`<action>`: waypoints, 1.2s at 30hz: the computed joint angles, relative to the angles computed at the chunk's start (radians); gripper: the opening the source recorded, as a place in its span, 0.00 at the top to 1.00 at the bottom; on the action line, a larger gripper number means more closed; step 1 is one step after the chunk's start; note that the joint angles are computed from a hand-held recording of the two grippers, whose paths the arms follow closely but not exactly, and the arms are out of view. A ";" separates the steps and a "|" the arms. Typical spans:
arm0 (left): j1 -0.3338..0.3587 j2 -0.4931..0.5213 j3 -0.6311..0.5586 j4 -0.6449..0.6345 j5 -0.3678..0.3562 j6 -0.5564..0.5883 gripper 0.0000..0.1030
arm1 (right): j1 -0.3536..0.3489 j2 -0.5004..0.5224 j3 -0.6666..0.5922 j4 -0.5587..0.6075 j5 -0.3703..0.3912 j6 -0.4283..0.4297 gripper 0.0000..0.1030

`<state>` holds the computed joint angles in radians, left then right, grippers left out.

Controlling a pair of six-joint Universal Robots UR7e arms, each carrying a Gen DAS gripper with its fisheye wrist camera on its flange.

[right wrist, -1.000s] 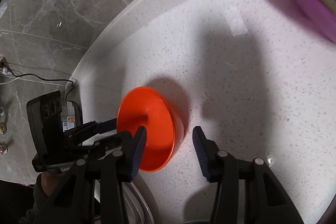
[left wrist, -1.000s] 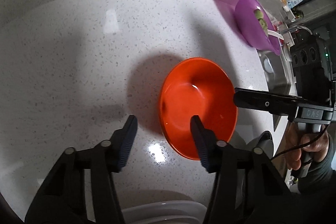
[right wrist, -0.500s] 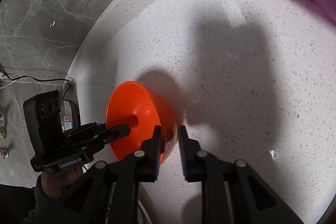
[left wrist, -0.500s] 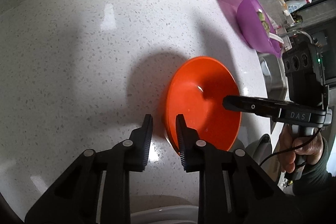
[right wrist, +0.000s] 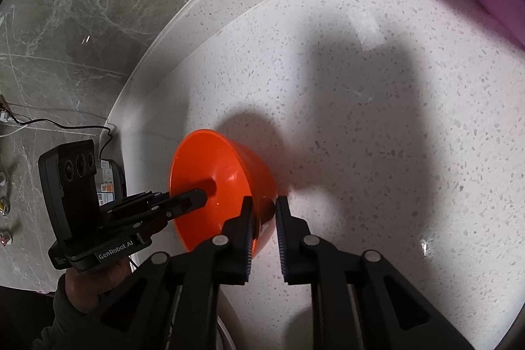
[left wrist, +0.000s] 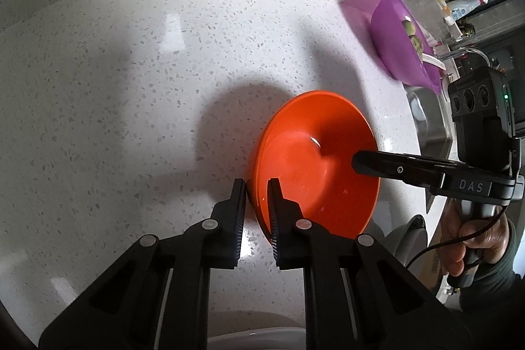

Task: Organize plates and bowls
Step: 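Close both tools on opposite sides of the orange bowl rim, then carry the orange bowl with both tools and lower it into the white bowl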

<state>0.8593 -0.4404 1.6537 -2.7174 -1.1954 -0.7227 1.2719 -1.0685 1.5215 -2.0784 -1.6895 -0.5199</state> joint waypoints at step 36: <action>-0.308 0.055 -0.087 0.079 0.016 -0.298 0.88 | -0.095 -0.313 0.049 0.250 0.075 -0.167 0.85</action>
